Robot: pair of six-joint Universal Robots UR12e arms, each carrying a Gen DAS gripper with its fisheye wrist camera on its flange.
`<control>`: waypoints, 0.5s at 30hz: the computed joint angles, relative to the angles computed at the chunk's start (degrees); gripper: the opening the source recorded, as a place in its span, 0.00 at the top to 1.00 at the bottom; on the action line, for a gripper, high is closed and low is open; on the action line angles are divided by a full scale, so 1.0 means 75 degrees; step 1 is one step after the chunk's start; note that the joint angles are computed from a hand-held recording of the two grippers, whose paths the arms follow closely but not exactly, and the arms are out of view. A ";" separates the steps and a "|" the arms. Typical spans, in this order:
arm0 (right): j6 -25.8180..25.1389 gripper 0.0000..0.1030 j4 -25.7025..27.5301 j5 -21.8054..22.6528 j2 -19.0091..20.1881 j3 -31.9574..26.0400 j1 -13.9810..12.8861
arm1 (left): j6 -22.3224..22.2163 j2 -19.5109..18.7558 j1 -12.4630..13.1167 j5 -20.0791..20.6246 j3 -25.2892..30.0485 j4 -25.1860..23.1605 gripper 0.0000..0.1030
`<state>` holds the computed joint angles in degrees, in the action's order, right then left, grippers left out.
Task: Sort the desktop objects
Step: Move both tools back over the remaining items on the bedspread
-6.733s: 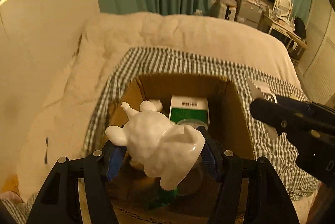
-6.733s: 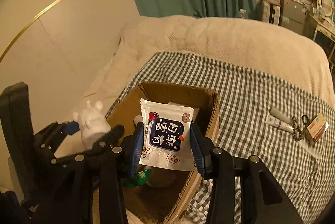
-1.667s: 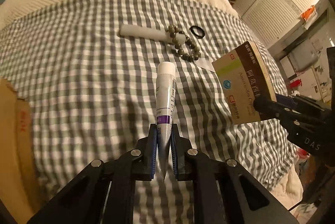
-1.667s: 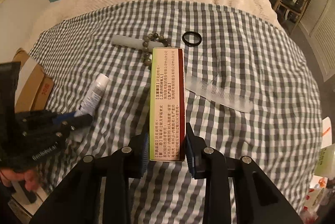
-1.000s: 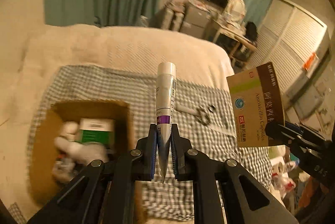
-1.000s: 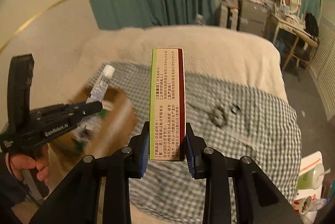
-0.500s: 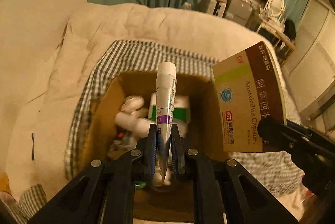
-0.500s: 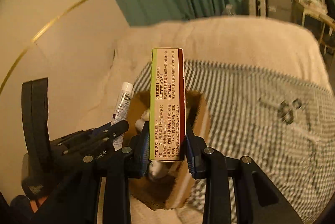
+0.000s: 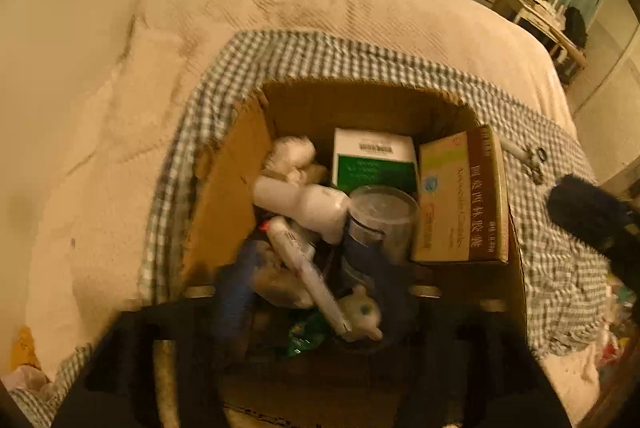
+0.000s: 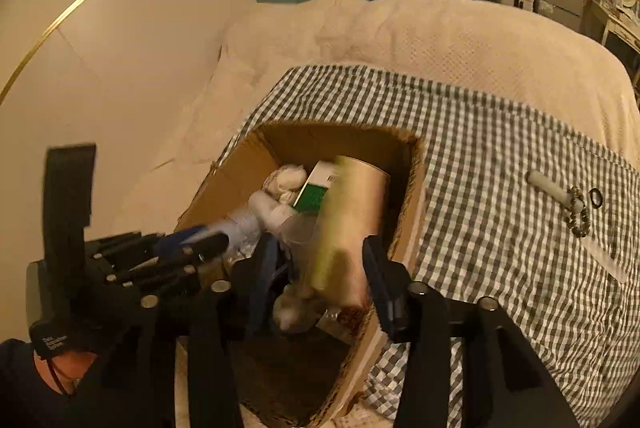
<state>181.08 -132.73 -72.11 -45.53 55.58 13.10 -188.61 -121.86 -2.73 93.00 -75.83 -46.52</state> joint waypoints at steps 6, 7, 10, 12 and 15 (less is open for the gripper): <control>0.0133 0.55 -0.0693 -0.0200 -0.0311 0.0425 -0.0188 | -0.0272 0.0130 -0.0132 -0.0143 -0.0028 0.0421 0.25; 0.0182 0.55 -0.0781 -0.0266 -0.0384 0.0514 -0.0236 | -0.0304 0.0132 -0.0175 -0.0134 0.0002 0.0468 0.21; 0.0393 0.54 -0.0998 -0.0529 -0.0593 0.0766 -0.0418 | -0.0335 0.0111 -0.0315 -0.0281 0.0114 0.0620 0.20; 0.0538 0.54 -0.1097 -0.0769 -0.0740 0.0925 -0.0537 | -0.0370 0.0060 -0.0435 -0.0300 0.0241 0.0639 0.20; 0.0697 0.54 -0.1287 -0.1035 -0.1009 0.1280 -0.0759 | -0.0407 -0.0097 -0.0657 -0.0350 0.0522 0.0622 0.20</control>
<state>186.31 -142.38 -79.88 -53.10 65.18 7.41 -191.66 -122.59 -7.66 90.37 -71.92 -41.86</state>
